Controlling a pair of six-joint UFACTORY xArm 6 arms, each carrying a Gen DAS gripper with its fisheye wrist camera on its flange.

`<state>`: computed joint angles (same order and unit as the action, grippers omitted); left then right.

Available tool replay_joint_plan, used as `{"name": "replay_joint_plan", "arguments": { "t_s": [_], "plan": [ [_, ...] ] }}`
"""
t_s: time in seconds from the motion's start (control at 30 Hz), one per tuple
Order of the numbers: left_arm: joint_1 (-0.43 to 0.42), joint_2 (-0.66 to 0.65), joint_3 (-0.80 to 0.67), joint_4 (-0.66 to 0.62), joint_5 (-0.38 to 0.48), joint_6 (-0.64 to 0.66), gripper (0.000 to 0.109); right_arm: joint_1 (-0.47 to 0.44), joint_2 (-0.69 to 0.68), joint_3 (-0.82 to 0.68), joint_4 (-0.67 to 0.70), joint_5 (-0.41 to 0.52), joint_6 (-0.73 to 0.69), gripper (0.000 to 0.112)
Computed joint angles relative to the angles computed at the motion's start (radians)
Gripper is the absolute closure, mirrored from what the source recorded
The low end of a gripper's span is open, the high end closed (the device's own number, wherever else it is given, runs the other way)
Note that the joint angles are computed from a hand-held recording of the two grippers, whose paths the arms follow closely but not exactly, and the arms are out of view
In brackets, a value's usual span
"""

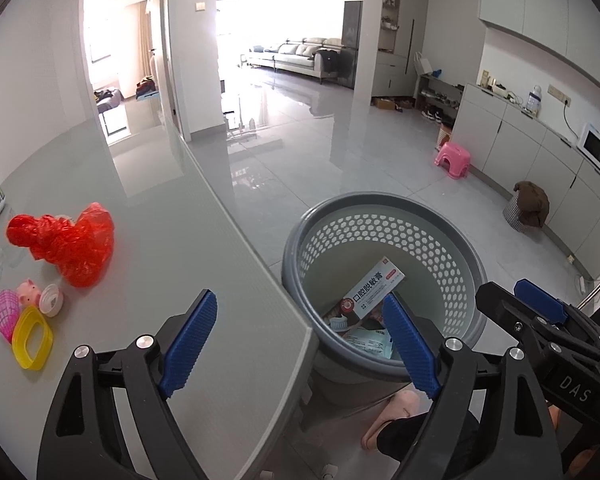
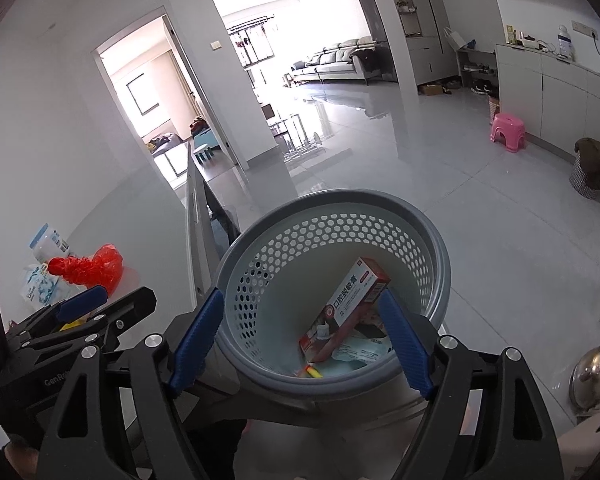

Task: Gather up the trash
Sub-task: 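Move both open tools from the basket back over the table items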

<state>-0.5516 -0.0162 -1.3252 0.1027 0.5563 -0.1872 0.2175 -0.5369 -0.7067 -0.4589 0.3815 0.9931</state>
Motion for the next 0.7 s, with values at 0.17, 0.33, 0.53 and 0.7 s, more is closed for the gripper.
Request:
{"name": "replay_joint_plan", "arguments": {
  "t_s": [0.17,0.33,0.53,0.7],
  "plan": [
    [0.029,-0.036,0.034,-0.005,-0.011,-0.013,0.023,0.030,0.020,-0.032,-0.017,0.010,0.009,0.034],
    [0.067,-0.076,0.072,0.016,-0.027,-0.036,0.020,0.055,0.056,-0.073,-0.007,0.005,-0.017,0.033],
    [0.122,-0.132,0.124,0.061,-0.035,-0.085,0.020,0.095,0.126,-0.130,0.021,-0.028,-0.063,0.033],
    [0.177,-0.178,0.173,0.089,-0.027,-0.125,0.019,0.139,0.215,-0.203,0.078,-0.038,-0.151,0.033]
  ]
}}
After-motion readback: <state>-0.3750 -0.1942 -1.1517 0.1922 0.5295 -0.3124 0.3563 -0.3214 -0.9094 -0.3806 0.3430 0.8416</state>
